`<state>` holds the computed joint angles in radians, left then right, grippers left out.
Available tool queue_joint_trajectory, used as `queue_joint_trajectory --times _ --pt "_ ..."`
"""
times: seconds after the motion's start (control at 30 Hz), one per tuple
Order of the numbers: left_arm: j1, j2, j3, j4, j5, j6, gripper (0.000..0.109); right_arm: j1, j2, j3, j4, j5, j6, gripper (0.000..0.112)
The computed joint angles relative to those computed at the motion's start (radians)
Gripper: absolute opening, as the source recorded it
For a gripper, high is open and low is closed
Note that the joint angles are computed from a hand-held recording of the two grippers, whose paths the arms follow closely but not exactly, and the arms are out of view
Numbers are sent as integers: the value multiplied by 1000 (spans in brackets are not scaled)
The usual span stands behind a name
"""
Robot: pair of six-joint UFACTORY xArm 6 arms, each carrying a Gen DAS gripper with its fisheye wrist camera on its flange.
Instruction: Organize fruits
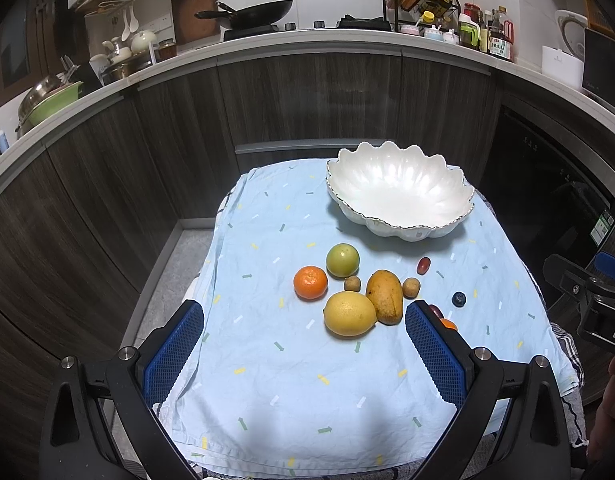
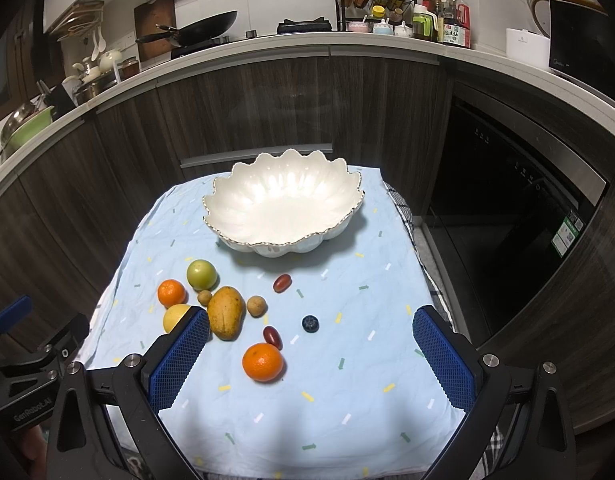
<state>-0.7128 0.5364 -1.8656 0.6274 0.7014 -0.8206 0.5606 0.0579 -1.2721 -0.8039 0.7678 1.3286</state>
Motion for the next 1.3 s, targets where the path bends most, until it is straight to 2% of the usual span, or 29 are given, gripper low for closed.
queue_joint_trajectory --times 0.8,1.3 --pt "3 4 -1 -3 4 10 103 -1 32 -8 -7 -23 1 103" --pt "25 102 -88 -62 -5 126 102 -26 127 -50 25 -84 -82 102"
